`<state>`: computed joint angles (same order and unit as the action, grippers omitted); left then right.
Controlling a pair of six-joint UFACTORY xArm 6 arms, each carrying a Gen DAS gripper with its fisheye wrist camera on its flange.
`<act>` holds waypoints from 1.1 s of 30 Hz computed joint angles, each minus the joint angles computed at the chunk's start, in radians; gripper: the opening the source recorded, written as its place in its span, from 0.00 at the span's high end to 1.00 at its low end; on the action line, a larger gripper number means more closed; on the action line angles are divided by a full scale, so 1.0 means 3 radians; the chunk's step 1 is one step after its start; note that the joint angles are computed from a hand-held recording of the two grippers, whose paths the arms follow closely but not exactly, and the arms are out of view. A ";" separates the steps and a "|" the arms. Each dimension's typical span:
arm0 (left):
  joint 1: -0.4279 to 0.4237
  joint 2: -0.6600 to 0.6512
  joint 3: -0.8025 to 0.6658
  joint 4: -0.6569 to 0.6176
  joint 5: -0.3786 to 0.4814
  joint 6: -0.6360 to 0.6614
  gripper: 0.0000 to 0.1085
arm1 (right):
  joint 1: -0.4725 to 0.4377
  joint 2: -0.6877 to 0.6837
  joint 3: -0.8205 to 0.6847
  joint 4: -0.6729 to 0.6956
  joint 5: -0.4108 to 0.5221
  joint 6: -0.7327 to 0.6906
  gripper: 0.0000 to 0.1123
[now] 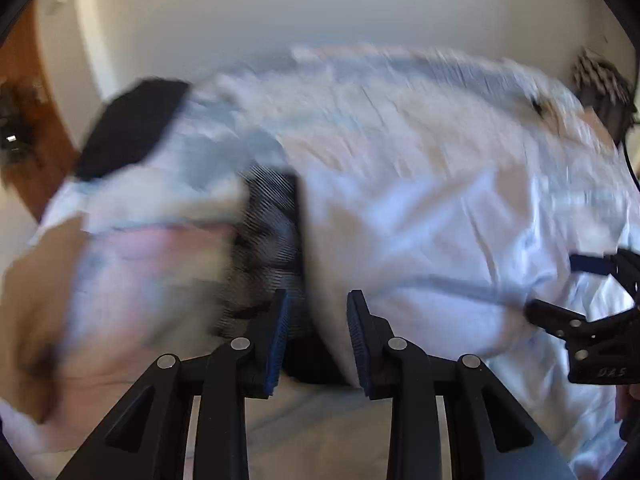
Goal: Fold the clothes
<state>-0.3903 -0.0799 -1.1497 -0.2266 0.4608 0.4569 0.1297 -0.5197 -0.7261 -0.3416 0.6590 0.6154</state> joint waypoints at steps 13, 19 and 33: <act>0.0524 -0.0836 0.0297 -0.1264 0.0524 0.0343 0.27 | 0.0336 -0.1118 0.0060 -0.0552 0.0615 0.1458 0.08; 0.0427 -0.1065 0.0373 -0.1059 0.0733 0.0205 0.27 | 0.0825 -0.1015 -0.0284 -0.0495 0.0984 0.1326 0.08; 0.0700 -0.0164 -0.0071 -0.2409 0.2228 -0.1372 0.18 | 0.0001 -0.1600 0.0732 0.2265 -0.0750 0.0662 0.08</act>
